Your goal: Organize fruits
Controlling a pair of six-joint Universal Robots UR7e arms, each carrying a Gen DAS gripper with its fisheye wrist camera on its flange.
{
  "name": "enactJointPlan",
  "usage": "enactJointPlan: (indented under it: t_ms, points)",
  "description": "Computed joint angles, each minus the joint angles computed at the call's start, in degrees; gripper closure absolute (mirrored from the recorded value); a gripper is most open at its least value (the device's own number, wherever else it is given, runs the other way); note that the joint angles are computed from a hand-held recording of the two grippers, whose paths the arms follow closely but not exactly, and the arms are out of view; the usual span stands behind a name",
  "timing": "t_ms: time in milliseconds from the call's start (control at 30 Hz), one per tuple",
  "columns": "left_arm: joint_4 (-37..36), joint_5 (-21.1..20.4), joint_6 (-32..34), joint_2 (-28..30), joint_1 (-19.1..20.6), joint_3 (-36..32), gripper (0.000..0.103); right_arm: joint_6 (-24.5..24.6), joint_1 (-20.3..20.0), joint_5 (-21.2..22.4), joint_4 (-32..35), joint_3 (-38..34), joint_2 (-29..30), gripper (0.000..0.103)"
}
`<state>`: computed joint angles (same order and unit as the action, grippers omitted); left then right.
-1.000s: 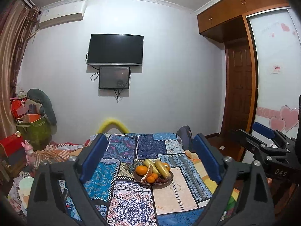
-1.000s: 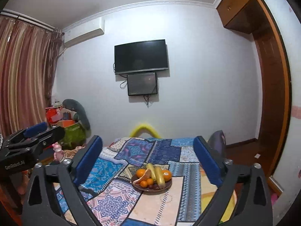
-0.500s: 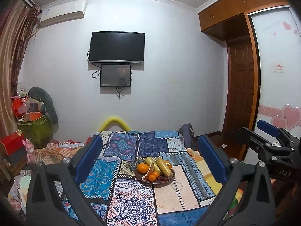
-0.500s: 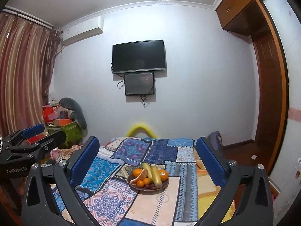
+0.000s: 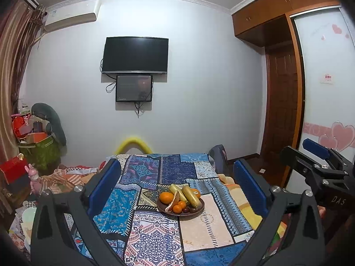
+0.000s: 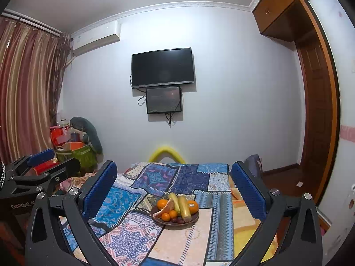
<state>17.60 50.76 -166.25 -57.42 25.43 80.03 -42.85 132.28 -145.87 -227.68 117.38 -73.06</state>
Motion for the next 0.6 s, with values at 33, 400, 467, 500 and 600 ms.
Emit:
enactJointPlan:
  t_ms: [33, 400, 467, 500, 600]
  points:
    - [0.0, 0.0, 0.0, 0.0, 0.0, -0.1, 0.0, 0.0, 0.0, 0.0, 0.0, 0.0, 0.0, 0.0]
    - [1.3, 0.7, -0.6, 0.4, 0.3, -0.7, 0.0, 0.2, 0.2, -0.3, 0.2, -0.3, 0.0, 0.0]
    - [1.5, 0.8, -0.6, 0.4, 0.3, -0.8, 0.0, 0.1, 0.2, -0.3, 0.2, -0.3, 0.0, 0.0]
    - [1.6, 0.8, -0.7, 0.5, 0.3, -1.0, 0.0, 0.1, 0.2, -0.3, 0.2, -0.2, 0.0, 0.0]
    - [1.8, 1.0, -0.7, 0.6, 0.4, -1.1, 0.0, -0.2, 0.3, -0.6, 0.2, -0.4, 0.1, 0.0]
